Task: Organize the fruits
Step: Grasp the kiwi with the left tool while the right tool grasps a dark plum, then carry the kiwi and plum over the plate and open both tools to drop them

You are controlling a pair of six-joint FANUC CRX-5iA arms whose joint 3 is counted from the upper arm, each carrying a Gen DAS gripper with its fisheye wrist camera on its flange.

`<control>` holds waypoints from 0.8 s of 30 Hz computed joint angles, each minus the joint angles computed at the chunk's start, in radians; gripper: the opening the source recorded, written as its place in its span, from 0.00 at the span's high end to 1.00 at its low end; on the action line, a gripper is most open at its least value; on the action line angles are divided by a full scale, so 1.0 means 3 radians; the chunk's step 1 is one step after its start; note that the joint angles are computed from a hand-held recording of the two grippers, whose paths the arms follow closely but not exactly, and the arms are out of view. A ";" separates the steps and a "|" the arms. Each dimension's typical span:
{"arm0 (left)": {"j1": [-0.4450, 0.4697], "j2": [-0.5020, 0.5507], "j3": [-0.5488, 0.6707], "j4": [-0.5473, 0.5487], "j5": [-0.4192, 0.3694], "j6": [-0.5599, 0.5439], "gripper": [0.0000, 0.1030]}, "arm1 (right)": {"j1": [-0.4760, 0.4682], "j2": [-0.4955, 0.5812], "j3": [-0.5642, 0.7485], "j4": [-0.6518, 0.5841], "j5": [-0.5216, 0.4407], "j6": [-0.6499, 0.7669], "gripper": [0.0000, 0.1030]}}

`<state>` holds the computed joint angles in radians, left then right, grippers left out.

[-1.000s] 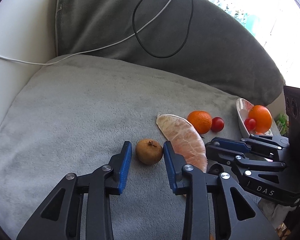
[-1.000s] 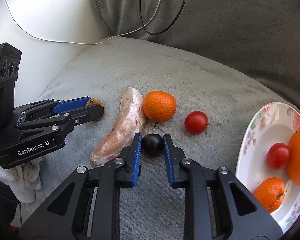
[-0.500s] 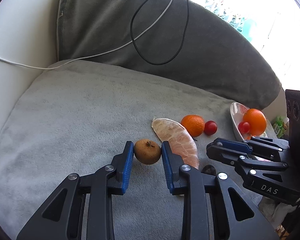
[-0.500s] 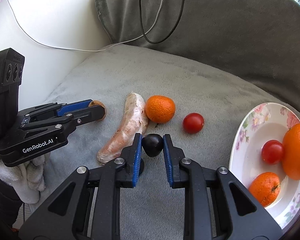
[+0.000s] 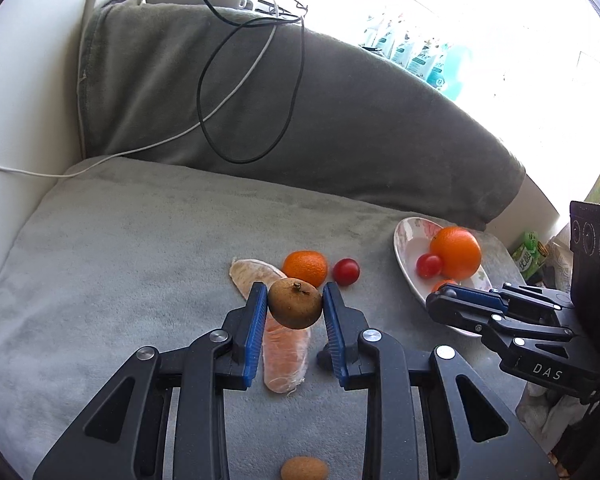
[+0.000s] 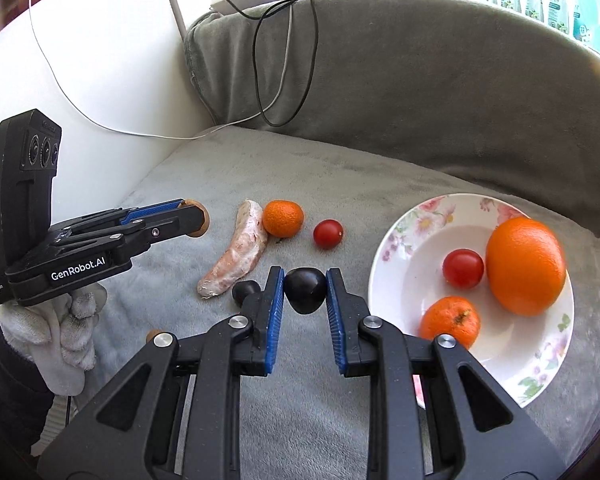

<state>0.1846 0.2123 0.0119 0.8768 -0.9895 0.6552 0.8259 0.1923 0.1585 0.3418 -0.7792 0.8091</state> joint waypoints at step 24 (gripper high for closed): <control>-0.0413 0.0080 0.0130 0.0086 -0.0092 -0.0054 0.74 | -0.0093 -0.0824 -0.1087 0.0631 0.0060 -0.0950 0.78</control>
